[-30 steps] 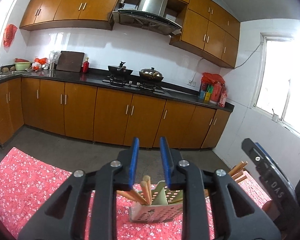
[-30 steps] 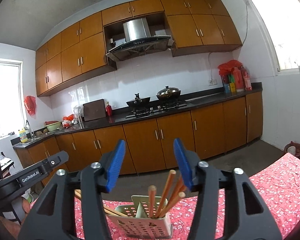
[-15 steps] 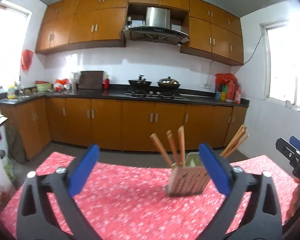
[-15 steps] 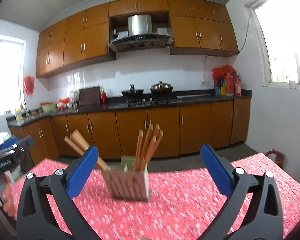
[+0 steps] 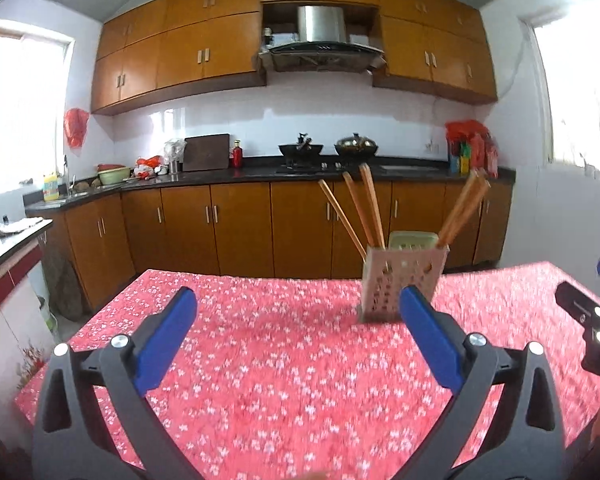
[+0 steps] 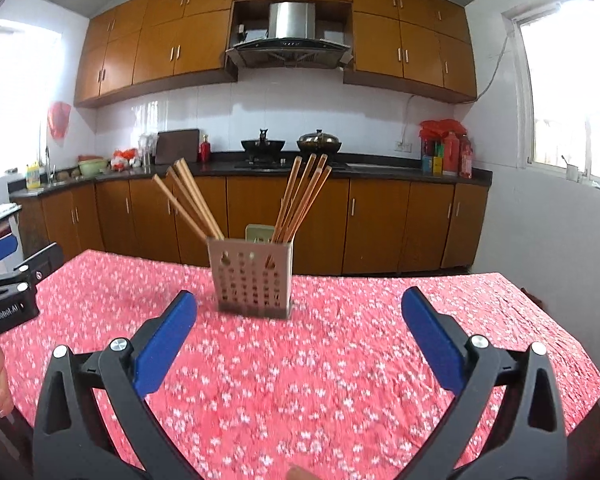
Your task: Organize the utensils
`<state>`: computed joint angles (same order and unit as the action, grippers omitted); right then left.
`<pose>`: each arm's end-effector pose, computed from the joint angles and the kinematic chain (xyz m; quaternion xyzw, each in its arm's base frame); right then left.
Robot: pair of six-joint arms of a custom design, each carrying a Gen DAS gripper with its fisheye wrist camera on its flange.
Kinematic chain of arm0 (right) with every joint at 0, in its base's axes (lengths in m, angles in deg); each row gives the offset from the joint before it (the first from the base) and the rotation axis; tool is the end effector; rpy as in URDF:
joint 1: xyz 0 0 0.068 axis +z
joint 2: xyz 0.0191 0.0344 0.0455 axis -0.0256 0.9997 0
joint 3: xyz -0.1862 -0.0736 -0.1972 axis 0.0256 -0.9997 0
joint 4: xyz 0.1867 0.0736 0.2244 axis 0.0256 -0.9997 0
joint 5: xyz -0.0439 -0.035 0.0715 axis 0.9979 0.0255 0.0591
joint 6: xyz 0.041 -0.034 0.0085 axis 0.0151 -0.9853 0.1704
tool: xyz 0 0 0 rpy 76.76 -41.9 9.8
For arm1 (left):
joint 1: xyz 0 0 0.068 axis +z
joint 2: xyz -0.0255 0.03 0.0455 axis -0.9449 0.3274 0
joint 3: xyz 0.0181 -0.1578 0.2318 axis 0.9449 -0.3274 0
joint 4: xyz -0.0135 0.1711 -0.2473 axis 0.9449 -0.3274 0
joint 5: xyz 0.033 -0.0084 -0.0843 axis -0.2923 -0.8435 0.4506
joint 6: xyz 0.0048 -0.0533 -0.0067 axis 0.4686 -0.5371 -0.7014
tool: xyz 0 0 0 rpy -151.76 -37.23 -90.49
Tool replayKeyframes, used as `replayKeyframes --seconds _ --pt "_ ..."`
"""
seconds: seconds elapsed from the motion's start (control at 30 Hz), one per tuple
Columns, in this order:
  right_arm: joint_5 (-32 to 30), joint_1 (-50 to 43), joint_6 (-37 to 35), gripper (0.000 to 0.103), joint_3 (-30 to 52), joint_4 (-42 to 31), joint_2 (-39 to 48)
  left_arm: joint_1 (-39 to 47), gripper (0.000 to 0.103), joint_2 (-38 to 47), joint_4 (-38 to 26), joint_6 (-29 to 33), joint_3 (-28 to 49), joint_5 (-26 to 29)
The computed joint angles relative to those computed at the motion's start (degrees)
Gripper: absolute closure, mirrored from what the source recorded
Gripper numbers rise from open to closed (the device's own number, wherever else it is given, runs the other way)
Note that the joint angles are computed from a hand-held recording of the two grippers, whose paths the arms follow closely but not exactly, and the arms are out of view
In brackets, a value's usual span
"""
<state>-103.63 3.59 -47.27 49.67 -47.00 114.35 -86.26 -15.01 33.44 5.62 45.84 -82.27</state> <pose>0.3001 0.0408 0.2581 -0.2089 0.7748 0.1498 0.5776 0.2054 -0.0308 0.2791 -0.1941 0.7744 0.1748 0.5762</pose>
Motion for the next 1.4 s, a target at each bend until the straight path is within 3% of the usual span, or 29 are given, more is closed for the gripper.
replayKeyframes --seconds 0.4,0.73,1.4 --pt "-1.44 -1.54 0.21 0.002 -4.83 -0.90 -1.39 -3.38 0.004 -0.96 -1.21 -3.91 -3.79 0.53" --pt "-0.45 -1.65 0.07 0.002 -5.50 -0.47 -1.14 -4.99 0.004 -1.85 -1.44 -5.26 -5.64 -2.35" --pt "-1.01 -2.21 0.21 0.002 -5.63 -0.71 -1.30 -6.20 0.004 -1.78 -2.33 -6.93 -5.72 -2.50"
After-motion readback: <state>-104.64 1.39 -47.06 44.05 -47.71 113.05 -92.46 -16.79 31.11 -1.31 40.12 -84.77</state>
